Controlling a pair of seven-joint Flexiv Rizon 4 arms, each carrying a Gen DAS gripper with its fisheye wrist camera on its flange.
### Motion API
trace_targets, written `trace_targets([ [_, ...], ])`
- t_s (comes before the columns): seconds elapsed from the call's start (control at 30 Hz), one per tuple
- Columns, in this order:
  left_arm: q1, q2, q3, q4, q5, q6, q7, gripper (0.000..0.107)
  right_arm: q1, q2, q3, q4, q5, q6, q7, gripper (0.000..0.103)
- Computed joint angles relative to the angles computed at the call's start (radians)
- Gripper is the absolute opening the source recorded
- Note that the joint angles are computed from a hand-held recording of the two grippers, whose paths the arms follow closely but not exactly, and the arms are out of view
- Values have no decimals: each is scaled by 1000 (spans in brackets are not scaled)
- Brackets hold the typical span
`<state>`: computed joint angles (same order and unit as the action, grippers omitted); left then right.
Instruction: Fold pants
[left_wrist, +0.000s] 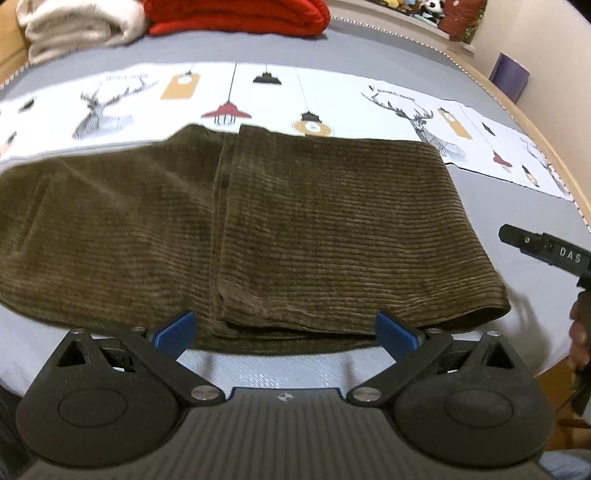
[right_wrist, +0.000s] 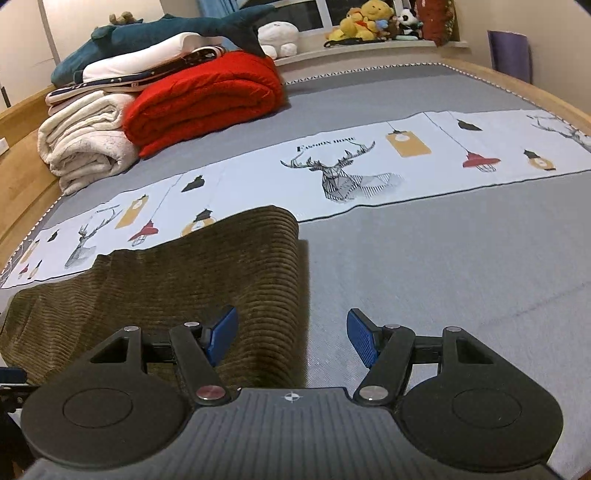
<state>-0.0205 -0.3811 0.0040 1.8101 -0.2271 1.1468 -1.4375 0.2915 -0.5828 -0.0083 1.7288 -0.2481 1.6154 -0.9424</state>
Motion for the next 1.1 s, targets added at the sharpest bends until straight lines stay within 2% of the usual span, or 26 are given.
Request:
trace_targets([
  [0.27,-5,-25,22,-28,16,-49,-79,103,-51,-7,62,-12,28,-18,-6,67],
  [0.63,13,-39,7,-25,-1,-54,-102,103,-127,-37,174,-60,71,-80,-68,67],
  [0.7,61,-32,-48,20,-116,-23,-72,103,-176,-57,243,-86,107,-92,-92,67],
  [0.77,130,-13,-145,118,-346,78,-20,103,-248,-92,345,-129,171,-111,-117,67],
  [0.8,141,-9,-165,146,-422,110,-14,103,-267,-105,373,-144,200,-114,-122,67],
  [0.9,142,-24,-158,153,-497,101,-18,101,-311,-144,438,-194,271,-127,-141,67],
  [1.0,145,-36,-179,160,-590,140,-4,101,-316,-169,447,-234,320,-157,-139,67],
  [1.03,148,-36,-195,164,-627,159,16,98,-317,-176,451,-250,335,-178,-136,67],
  [1.1,160,-43,-227,160,-704,161,62,82,-332,-199,482,-287,370,-226,-156,68],
])
